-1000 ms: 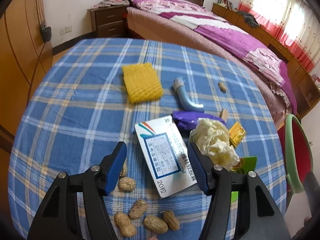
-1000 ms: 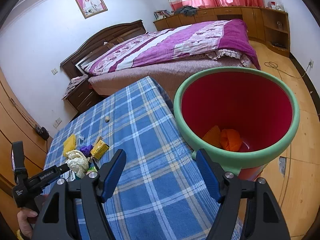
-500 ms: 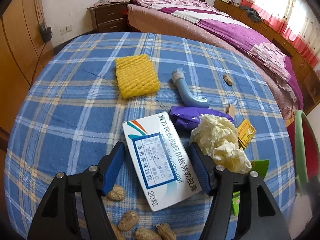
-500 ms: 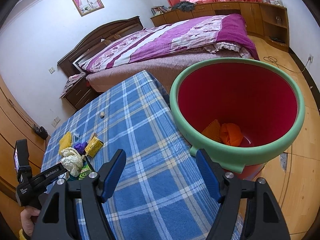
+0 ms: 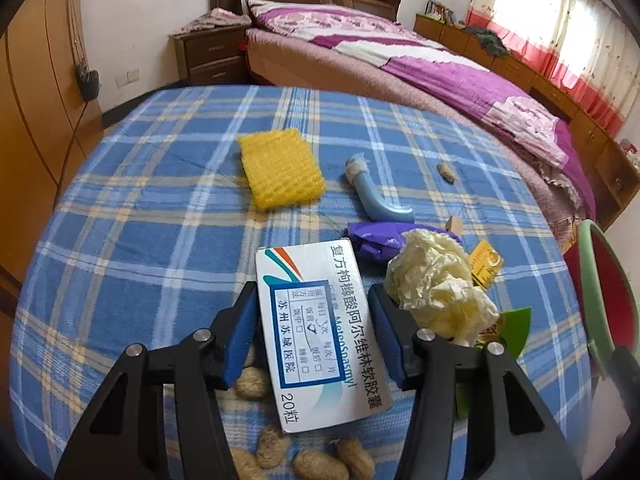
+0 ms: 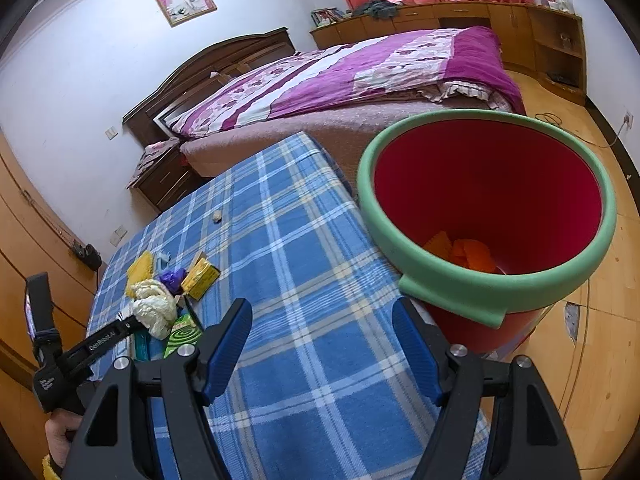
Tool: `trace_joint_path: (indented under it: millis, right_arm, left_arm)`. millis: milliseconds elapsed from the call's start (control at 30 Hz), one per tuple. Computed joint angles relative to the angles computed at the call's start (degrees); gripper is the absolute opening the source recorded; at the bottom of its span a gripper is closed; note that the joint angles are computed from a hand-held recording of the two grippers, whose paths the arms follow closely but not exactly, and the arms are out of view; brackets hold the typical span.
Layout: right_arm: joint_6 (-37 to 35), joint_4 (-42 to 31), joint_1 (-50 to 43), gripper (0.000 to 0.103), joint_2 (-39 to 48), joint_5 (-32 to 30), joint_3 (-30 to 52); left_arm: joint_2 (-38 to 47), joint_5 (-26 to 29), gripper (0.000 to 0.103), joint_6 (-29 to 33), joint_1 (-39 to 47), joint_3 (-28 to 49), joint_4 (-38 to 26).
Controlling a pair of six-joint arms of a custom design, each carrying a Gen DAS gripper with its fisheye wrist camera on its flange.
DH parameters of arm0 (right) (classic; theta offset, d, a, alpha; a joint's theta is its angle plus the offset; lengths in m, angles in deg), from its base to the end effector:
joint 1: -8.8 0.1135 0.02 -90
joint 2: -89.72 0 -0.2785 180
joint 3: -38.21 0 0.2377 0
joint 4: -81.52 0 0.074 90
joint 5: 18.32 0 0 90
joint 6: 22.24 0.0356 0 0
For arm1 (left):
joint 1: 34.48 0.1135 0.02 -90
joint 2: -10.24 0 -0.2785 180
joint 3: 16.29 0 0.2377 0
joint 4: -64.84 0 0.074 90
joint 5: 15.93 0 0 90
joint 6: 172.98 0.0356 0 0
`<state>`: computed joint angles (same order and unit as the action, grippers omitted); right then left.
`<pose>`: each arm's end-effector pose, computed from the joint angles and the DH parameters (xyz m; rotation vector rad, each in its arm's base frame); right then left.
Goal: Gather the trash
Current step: 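Grasp the white medicine card box with the left tool while the right tool grasps the green mosquito-coil box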
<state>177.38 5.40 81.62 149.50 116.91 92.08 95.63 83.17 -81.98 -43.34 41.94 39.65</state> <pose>0.0625 0.1167 0.2316 0.8062 2.2075 0.1844 0.2716 -0.0480 0.1962 0.2807 2.4701 -0.2554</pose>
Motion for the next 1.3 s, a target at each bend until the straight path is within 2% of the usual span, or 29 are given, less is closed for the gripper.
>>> trace_joint_path:
  millis: [200,300,500,700,933,1300]
  right_arm:
    - [-7.34,5.84,-1.84,0.075,1.73,-1.08,0.96]
    - [-12.33,10.12,-2.93,0.083,2.8,-1.87,1.26]
    - [-26.22,22.78,-7.9,0.083,6.27,-7.19,1.27]
    - [-34.24,29.55,-11.47,0.084,12.02,-11.72,3.07]
    - [-40.98,33.07,-14.01,0.084,19.08,-14.33,5.75]
    - [-42.77,32.24,-16.23,0.084,25.2,-14.46,8.51]
  left_arm:
    - [-3.62,4.08,0.056,1.45,4.02,0.29,-2.53]
    - [-4.85,5.76,0.056,2.16,5.78,0.38,-3.46]
    - [-5.37,7.46,0.056,2.78,8.6,0.32,-4.13]
    - [-4.88,8.71,0.056,3.31,11.45,0.01,-3.81]
    - [-4.92,9.77,0.056,3.58,13.08,-0.04,-3.98]
    - [-3.99,12.0,0.056,4.02,15.54,0.13,-4.12]
